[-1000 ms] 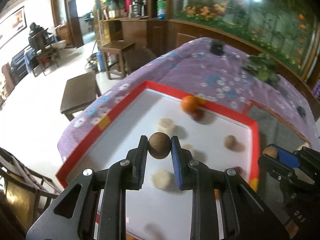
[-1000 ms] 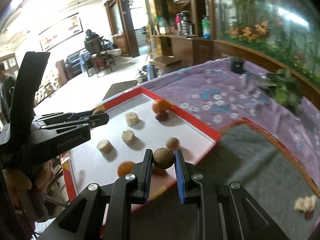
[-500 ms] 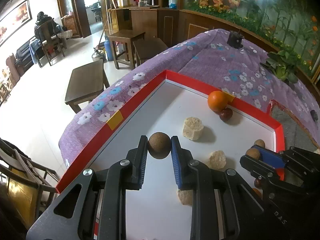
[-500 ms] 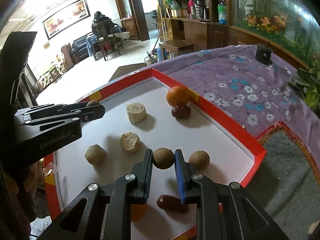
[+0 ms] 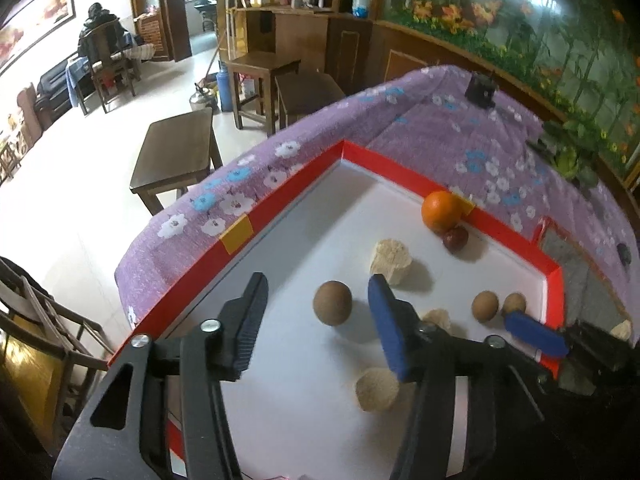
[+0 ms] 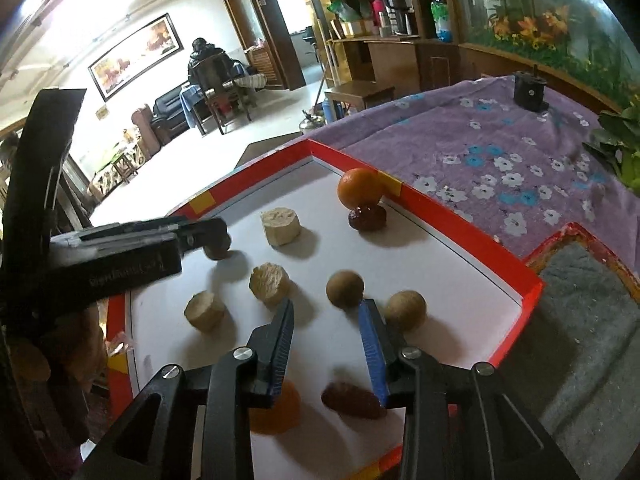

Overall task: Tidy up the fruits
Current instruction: 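Carry both kiwis over the tray and open both grippers, then move both grippers back toward the pale pastries and red date on the mat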

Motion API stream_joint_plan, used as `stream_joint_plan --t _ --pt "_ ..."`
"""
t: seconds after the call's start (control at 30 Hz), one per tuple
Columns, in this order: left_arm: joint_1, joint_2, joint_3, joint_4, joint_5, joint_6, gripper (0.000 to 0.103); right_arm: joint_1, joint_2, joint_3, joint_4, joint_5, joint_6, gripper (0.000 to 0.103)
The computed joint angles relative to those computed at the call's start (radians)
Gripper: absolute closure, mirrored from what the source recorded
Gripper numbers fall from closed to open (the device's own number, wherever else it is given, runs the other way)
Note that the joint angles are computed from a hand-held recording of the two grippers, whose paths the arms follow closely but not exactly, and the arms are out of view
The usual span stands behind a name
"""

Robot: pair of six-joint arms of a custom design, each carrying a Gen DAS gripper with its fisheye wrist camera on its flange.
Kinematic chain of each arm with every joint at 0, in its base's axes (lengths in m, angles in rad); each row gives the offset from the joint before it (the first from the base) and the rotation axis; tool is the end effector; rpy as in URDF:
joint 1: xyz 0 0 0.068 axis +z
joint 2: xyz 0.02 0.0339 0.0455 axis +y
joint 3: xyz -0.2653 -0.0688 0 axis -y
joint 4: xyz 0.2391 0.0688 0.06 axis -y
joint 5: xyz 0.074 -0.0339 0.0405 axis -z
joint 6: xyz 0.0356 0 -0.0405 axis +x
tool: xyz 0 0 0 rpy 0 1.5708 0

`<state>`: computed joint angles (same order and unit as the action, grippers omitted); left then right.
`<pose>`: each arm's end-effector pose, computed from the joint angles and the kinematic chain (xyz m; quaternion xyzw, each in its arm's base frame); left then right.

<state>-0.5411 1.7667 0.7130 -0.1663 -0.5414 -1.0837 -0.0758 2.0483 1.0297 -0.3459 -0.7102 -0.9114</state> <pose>0.2477 -0.1274 0.0974 -0.2992 0.9016 0.0590 0.3068 0.3399 -0.0025 0.0782 -0.4111 0.8379 0.2588 0.2489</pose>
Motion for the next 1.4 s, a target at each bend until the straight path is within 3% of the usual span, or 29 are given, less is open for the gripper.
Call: stream_joint_plan --t 0.4,0.47,0.53,0.97,1.4 --pt "-0.127 0.014 0.102 -0.092 -0.073 -0.048 0.049 -0.169 -0.101 -0.041 -0.088 -0.061 -0.106 0.07" --pt "-0.157 0.026 0.136 -0.106 -0.09 -0.052 0.037 -0.188 -0.106 -0.042 -0.094 -0.066 -0.12 0.066" --pt "-0.187 0.041 0.169 -0.111 -0.106 -0.05 0.037 -0.255 -0.119 -0.033 -0.122 -0.078 -0.156 0.062" --pt "-0.324 0.317 0.586 -0.18 -0.067 0.083 0.037 -0.544 -0.06 0.126 -0.232 -0.098 -0.235 0.057" --pt "-0.378 0.579 0.979 -0.22 0.07 0.266 0.037 -0.73 0.133 0.391 -0.274 -0.055 -0.234 0.056"
